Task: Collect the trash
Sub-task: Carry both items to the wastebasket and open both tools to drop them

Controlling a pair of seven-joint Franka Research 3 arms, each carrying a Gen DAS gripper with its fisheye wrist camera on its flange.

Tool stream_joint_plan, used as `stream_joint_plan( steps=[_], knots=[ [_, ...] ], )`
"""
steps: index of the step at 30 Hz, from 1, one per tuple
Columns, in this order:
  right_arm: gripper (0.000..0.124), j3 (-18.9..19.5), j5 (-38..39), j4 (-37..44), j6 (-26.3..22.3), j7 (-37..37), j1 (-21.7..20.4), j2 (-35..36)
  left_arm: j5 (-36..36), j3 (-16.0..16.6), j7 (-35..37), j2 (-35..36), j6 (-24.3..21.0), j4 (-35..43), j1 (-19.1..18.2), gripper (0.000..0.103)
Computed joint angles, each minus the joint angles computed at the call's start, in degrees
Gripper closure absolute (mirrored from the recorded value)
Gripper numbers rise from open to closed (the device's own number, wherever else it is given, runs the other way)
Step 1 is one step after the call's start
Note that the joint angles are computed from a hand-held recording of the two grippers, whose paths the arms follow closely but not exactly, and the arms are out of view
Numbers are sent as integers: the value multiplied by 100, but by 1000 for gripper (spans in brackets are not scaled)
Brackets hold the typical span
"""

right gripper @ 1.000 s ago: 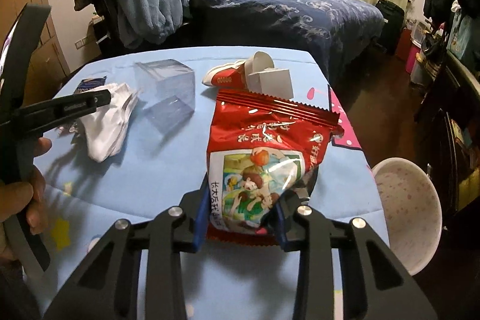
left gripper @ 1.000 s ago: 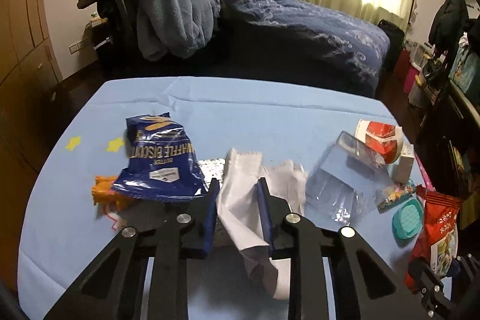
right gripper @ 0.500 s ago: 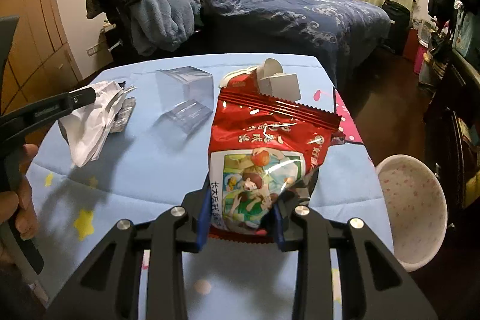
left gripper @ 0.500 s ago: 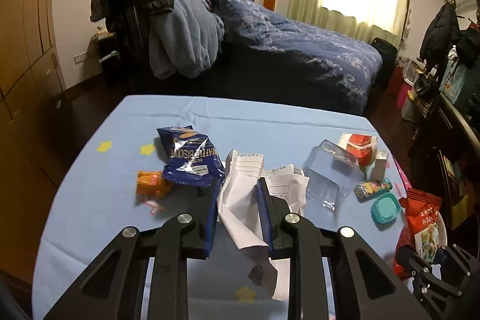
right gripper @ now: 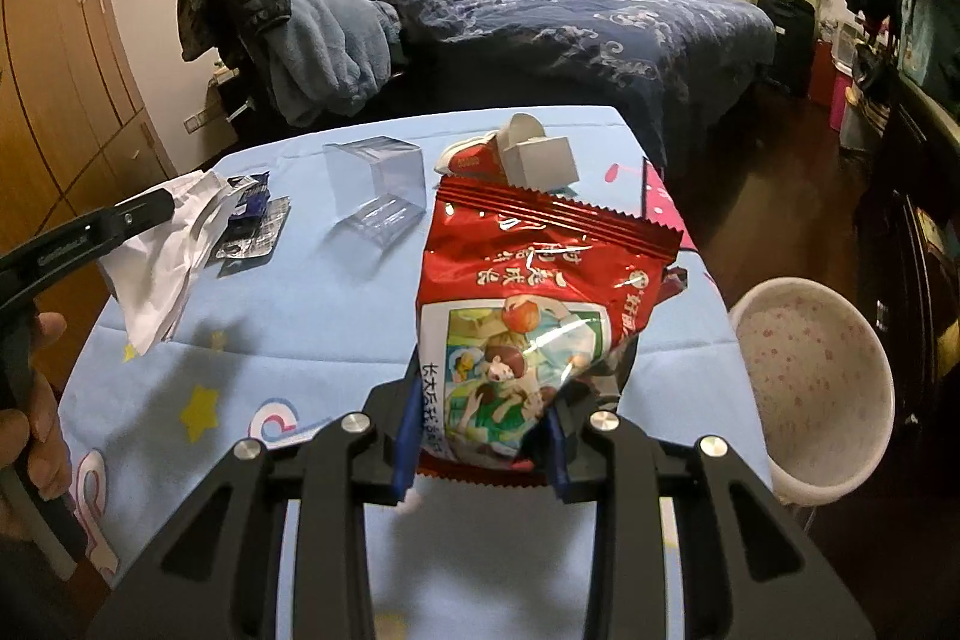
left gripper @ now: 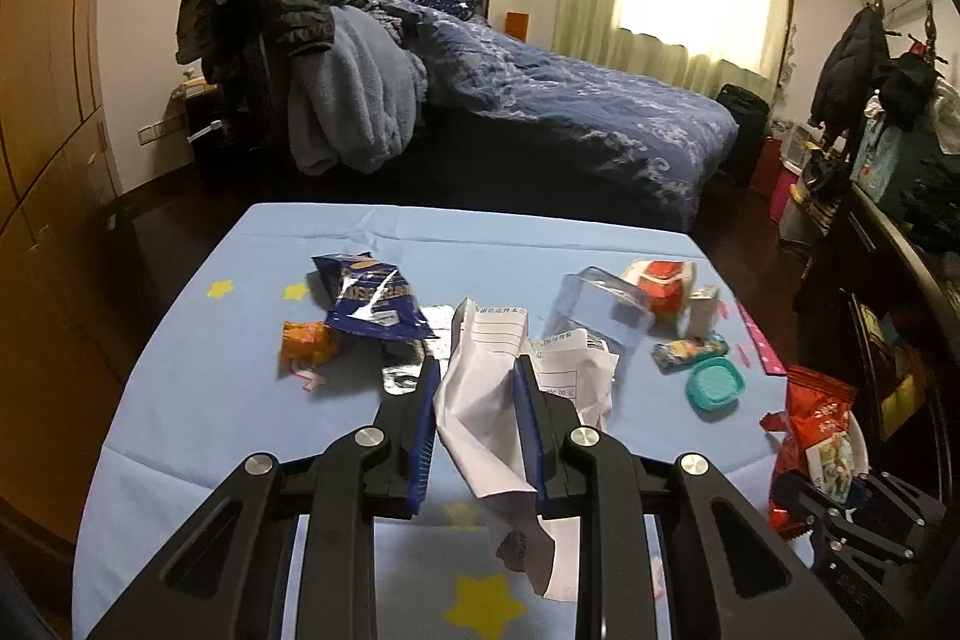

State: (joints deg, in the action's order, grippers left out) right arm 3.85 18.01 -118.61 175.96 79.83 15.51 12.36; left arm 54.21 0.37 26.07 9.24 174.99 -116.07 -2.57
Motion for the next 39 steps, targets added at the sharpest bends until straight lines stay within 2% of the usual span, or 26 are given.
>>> stream_joint_plan(
  steps=[6, 8, 15, 16, 19, 24, 25, 29, 35, 39],
  knots=[
    [91, 38, 245, -266, 123, -104, -149, -181, -238, -167, 367, -27, 127, -8, -34, 78],
    [91, -27, 263, -407, 222, -61, -173, -281, -589, -322, 798, 16, 206, 27, -15, 78],
    [91, -999, -786, -773, 455, 1113, 177, -464, -2048, -1022, 2665, 485, 248, 504, -5, 78],
    [91, -1063, -898, -792, 472, 1238, 163, -466, -2232, -1163, 2953, 645, 191, 693, -18, 78],
    [91, -1565, -1497, -875, 512, 1858, 313, -478, -2629, -1400, 3533, 1040, 17, 1160, -121, 78],
    [90, -2052, -2137, -904, 584, 2520, 355, -408, -3216, -1806, 4458, 1682, -391, 1991, -272, 78],
    [90, -2042, -2156, -908, 593, 2554, 302, -398, -3333, -1912, 4671, 1844, -474, 2197, -299, 78],
    [90, -1795, -1873, -866, 617, 2381, -141, -291, -3484, -1812, 5099, 2331, -822, 2929, -759, 78],
    [90, -801, -850, -691, 666, 1489, -1218, -73, -3755, -1534, 5485, 2968, -1272, 3920, -1342, 78],
    [90, -679, -416, -446, 621, 1160, -1397, 172, -3841, -1371, 5598, 3402, -1642, 4628, -1633, 78]
  ],
)
